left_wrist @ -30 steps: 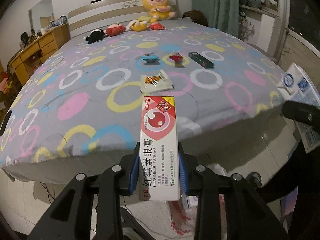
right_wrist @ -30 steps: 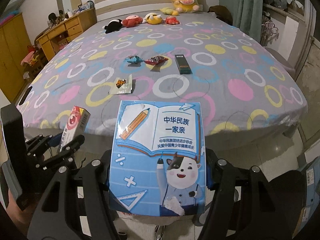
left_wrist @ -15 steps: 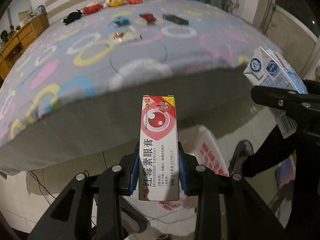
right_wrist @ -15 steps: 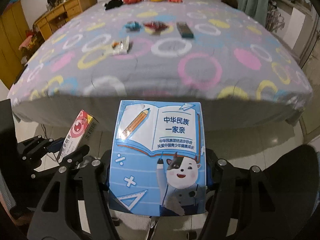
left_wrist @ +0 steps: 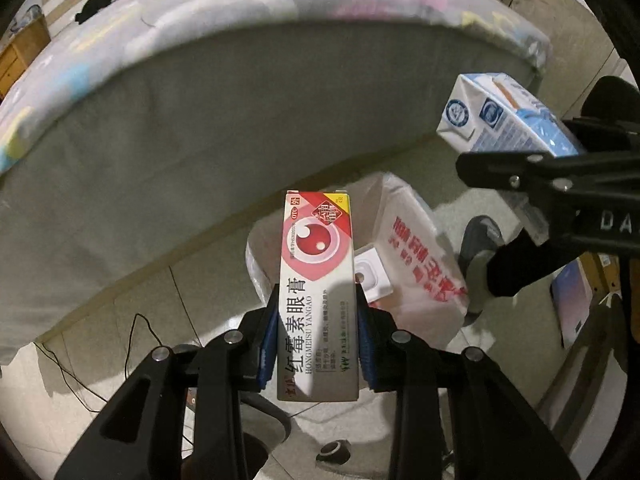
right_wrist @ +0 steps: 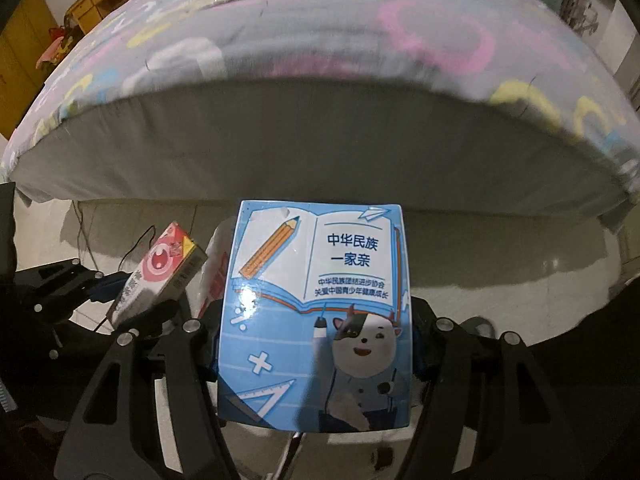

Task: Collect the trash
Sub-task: 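Lower the ointment box over the white bag while the right tool lowers the carton beside it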

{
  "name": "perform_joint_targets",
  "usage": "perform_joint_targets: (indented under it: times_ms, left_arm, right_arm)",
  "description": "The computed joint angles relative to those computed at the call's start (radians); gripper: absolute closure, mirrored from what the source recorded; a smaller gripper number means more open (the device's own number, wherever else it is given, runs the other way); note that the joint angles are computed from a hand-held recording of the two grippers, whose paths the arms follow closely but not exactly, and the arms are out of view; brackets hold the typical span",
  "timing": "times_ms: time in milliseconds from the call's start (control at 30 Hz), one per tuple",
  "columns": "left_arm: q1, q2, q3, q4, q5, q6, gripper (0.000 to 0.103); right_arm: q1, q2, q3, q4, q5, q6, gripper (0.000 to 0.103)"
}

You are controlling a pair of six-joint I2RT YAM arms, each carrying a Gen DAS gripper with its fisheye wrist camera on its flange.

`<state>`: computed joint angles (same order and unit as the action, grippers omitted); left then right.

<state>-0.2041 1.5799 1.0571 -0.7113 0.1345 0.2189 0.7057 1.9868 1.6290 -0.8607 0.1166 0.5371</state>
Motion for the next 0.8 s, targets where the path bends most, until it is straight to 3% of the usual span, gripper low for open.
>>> perform_joint_targets:
  times_ms: [300, 800]
  left_arm:
    - [0.0, 0.129, 0.033, 0.008, 0.041, -0.002, 0.07]
    - [-0.002, 0.197, 0.068, -0.001, 0.027, 0.018, 0.07]
  right_arm:
    - [-0.034, 0.104, 0.006, 0.05, -0.078, -0.024, 0.039]
    - [-0.037, 0.233, 0.128, 0.0, -0.104, -0.017, 0.038]
